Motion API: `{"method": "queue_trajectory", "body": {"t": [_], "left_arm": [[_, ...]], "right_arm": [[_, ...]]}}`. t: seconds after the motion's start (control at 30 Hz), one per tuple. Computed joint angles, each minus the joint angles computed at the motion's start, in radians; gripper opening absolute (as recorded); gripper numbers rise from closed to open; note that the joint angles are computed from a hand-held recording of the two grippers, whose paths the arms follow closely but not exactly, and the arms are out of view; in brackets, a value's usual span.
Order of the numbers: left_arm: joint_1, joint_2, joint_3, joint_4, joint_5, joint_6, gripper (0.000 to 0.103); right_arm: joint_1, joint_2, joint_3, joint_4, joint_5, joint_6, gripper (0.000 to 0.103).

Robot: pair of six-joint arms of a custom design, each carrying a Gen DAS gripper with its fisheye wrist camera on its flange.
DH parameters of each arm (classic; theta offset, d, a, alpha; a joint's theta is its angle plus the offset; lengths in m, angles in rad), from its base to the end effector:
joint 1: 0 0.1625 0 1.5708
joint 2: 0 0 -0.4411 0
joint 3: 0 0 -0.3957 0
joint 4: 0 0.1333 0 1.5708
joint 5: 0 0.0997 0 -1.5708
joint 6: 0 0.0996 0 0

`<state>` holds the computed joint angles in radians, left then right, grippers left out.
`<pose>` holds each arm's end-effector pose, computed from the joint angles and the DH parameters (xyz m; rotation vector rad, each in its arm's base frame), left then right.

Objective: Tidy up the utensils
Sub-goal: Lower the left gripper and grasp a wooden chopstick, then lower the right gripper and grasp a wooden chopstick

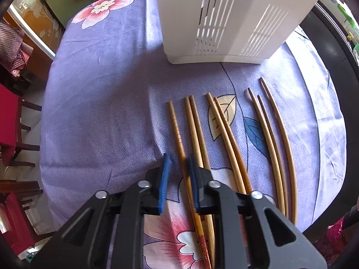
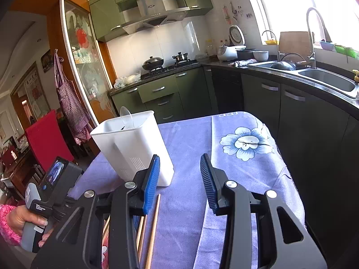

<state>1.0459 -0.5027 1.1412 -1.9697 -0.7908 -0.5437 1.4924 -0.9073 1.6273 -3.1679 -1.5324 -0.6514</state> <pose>-0.2171 -0.7806 0.0467 0.0939 2.3446 -0.2478 0.0811 -0.7180 0.2621 0.7637 -2.5087 1.1668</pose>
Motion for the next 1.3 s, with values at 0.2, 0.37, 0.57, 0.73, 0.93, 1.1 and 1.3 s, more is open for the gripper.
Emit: {"method": "queue_trajectory", "body": {"t": [0.2, 0.37, 0.57, 0.73, 0.93, 1.1, 1.3], "left_arm": [[-0.006, -0.009, 0.007, -0.010, 0.008, 0.003, 0.006], [-0.023, -0.061, 0.091, -0.128, 0.068, 0.049, 0.006], [-0.038, -0.106, 0.155, -0.222, 0.089, 0.101, 0.006], [-0.040, -0.123, 0.180, -0.272, 0.076, 0.136, 0.006], [-0.037, -0.138, 0.202, -0.315, 0.064, 0.173, 0.006], [-0.037, -0.144, 0.211, -0.334, 0.053, 0.186, 0.006], [-0.038, -0.152, 0.222, -0.348, 0.053, 0.195, 0.006]], "right_arm": [[0.038, 0.051, -0.107, 0.280, -0.133, -0.046, 0.038], [0.062, 0.132, -0.229, 0.519, -0.259, -0.023, 0.028], [0.081, 0.214, -0.320, 0.668, -0.365, 0.013, 0.023], [0.106, 0.268, -0.363, 0.682, -0.470, 0.016, 0.023], [0.126, 0.290, -0.350, 0.637, -0.546, 0.004, 0.023], [0.136, 0.308, -0.341, 0.589, -0.584, -0.011, 0.013], [0.135, 0.290, -0.295, 0.537, -0.535, -0.009, 0.007]]}}
